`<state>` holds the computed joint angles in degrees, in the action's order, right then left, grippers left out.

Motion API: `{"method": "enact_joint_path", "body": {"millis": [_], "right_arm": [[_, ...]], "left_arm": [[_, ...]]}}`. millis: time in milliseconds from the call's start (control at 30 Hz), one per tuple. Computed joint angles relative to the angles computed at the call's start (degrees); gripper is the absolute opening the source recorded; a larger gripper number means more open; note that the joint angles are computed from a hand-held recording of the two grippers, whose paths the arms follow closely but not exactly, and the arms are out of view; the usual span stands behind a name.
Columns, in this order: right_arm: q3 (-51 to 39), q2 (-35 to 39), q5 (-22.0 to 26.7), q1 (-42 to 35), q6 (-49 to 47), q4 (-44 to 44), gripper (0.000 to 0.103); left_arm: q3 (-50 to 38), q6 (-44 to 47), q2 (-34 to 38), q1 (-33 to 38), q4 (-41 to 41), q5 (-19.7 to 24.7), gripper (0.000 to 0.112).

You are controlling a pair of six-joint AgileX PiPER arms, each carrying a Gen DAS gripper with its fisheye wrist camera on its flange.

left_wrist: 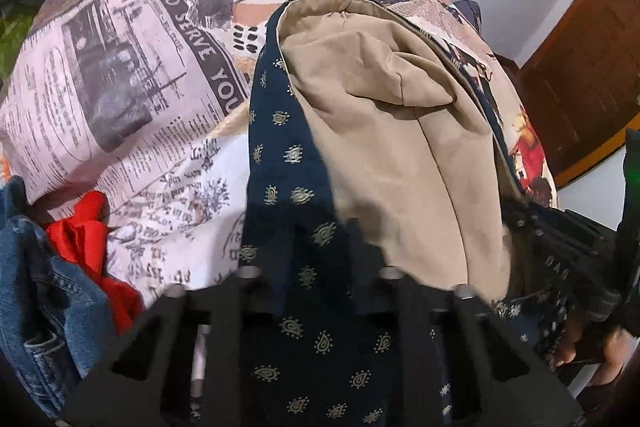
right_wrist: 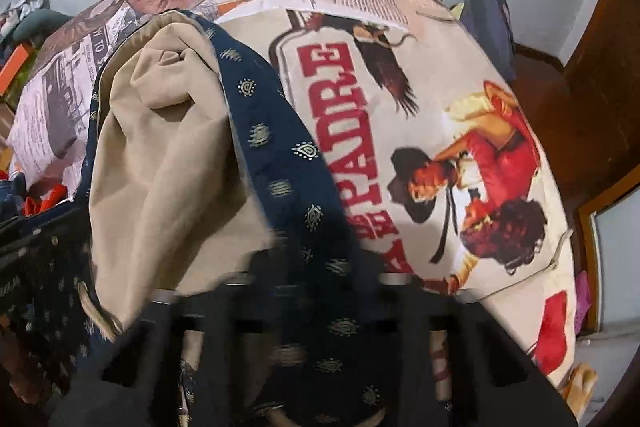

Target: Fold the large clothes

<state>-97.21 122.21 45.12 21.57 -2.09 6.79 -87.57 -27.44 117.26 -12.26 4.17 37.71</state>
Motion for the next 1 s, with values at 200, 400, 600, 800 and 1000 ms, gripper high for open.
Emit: {"method": "enact_joint_path", "body": {"millis": [200,400,600,800,1000], "right_arm": [[7.51,-7.52,-3.03,-2.3,-5.82,6.28,0.008],[17.72,-22.91,-3.71,-2.23,-11.66,6.48,0.008],[27.94,-37.21,-1.1,-5.17,-17.4,11.34,0.008],[40.87,-51.39,2.67,-7.13,-21.27,13.51,0.008],[49.95,-57.6,2.57,-9.29,-22.13,12.55,0.008]], "left_arm": [[4.93,-0.13,-6.53,-0.99,0.98,-1.13,0.007],[11.98,0.37,-19.2,-4.29,1.94,0.22,0.006],[19.85,1.42,-30.58,-8.55,0.78,2.54,0.006],[29.0,-6.04,-39.36,-19.11,7.67,6.07,0.006],[38.65,-18.1,-45.04,-28.53,13.42,5.8,0.006]]}}
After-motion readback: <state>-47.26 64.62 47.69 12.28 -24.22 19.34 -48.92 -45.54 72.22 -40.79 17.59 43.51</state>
